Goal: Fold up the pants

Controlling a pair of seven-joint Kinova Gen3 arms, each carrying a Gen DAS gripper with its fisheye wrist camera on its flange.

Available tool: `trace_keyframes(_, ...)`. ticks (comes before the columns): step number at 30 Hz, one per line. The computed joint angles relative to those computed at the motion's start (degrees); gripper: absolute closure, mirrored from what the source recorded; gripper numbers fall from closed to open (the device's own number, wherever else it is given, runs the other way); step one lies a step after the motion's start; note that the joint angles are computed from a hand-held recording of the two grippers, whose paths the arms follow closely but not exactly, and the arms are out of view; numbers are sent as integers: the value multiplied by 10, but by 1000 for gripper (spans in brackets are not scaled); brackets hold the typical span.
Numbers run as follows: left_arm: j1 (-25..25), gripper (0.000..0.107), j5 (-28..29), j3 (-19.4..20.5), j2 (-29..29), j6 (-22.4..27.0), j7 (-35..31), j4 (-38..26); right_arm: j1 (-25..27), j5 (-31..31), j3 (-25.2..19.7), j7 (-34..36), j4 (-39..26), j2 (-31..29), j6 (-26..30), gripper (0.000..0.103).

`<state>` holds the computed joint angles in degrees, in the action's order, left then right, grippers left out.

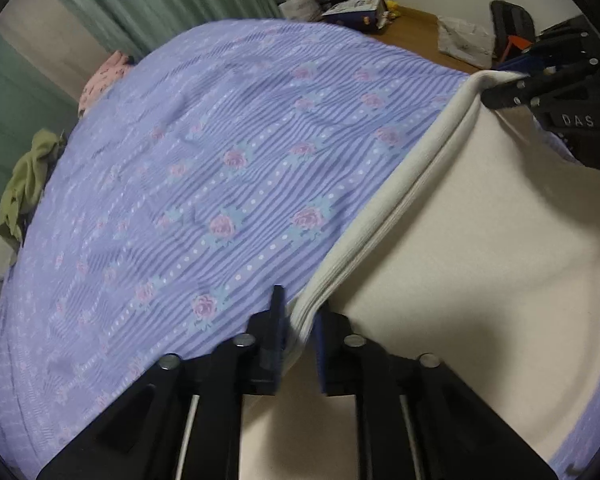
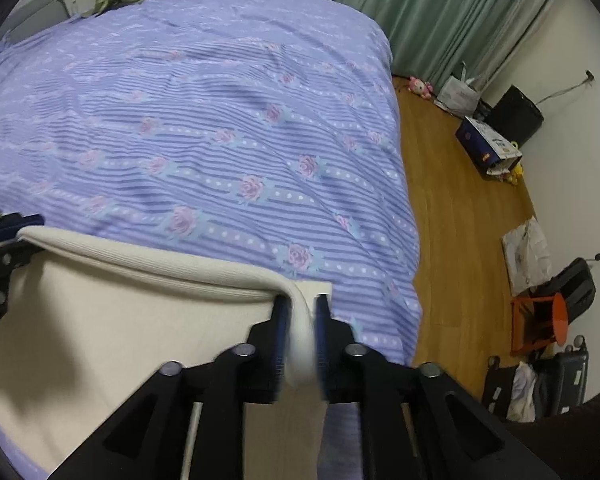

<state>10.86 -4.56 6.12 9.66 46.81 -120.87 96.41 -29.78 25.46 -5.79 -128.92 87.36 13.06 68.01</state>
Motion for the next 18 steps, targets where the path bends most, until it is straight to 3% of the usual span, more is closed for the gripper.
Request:
trace_keyframes(1,15,77,-12,-12,1,-6,18,2,-13,15,9,-18,-2,7,13,65)
trace_keyframes(2,40,59,-29,-34,-2,-21,37,8,-36,38,25,-39,-2,8,27,57)
trace_keyframes(4,88,39,-36,-87,-18,-55,58,20,-71,85,41,-80,7,0,44,49)
trace_keyframes(7,112,36,18,-137,-54,-58,60,19,-71,124,12,-144,35,-53,56,48)
trace_keyframes(10,69,34,88,-115,-94,-11,21,23,-54,127,-37,-206,81,-129,56,48)
trace_keyframes(15,83,34,176,-162,-182,43,-65,85,-44,63,-100,-279,161,-241,43,48)
trace_keyframes(18,97,34,167,-150,-235,43,-79,137,-40,26,-139,-301,194,-267,46,48)
